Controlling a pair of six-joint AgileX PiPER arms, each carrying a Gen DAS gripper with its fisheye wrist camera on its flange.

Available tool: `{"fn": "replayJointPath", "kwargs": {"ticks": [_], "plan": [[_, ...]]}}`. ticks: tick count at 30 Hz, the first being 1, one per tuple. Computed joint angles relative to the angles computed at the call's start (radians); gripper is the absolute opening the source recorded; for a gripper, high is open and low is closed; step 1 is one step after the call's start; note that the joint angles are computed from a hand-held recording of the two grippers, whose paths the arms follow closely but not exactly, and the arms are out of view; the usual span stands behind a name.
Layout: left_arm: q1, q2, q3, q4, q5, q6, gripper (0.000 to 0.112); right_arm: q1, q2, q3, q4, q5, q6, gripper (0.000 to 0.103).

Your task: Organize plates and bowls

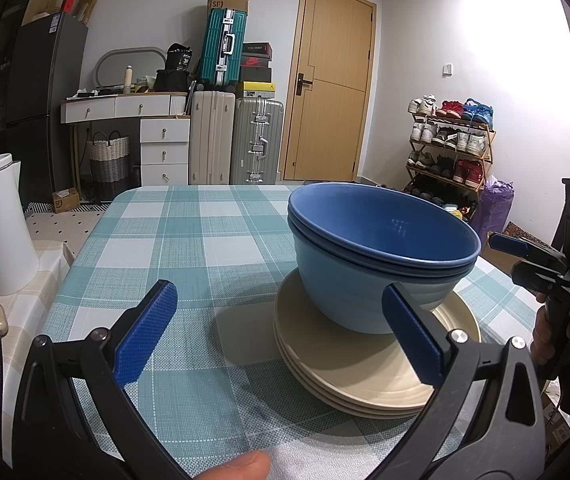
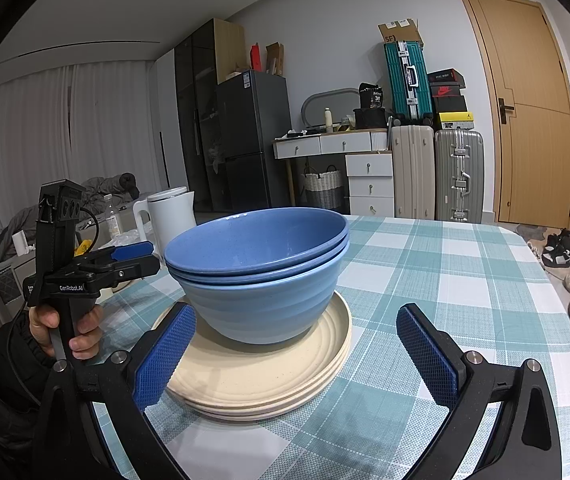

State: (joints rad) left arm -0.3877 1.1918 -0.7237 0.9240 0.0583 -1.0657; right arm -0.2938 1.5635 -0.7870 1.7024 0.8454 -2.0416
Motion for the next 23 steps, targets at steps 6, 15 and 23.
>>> {"fn": "replayJointPath", "kwargs": {"ticks": [6,15,23], "plan": [[0.000,0.002,0.000,0.026,-0.002,-0.026,0.102,-0.001,0.002,-0.003,-0.002,0.001,0.003,0.102],[-0.001,-0.002,0.003,0.027,-0.002,-0.028,0.102,0.000,0.000,-0.002,-0.002,0.000,0.005,0.102],[0.000,-0.001,0.000,0.025,0.003,-0.027,0.102,0.002,0.000,0.002,0.001,-0.002,0.001,0.102]]}}
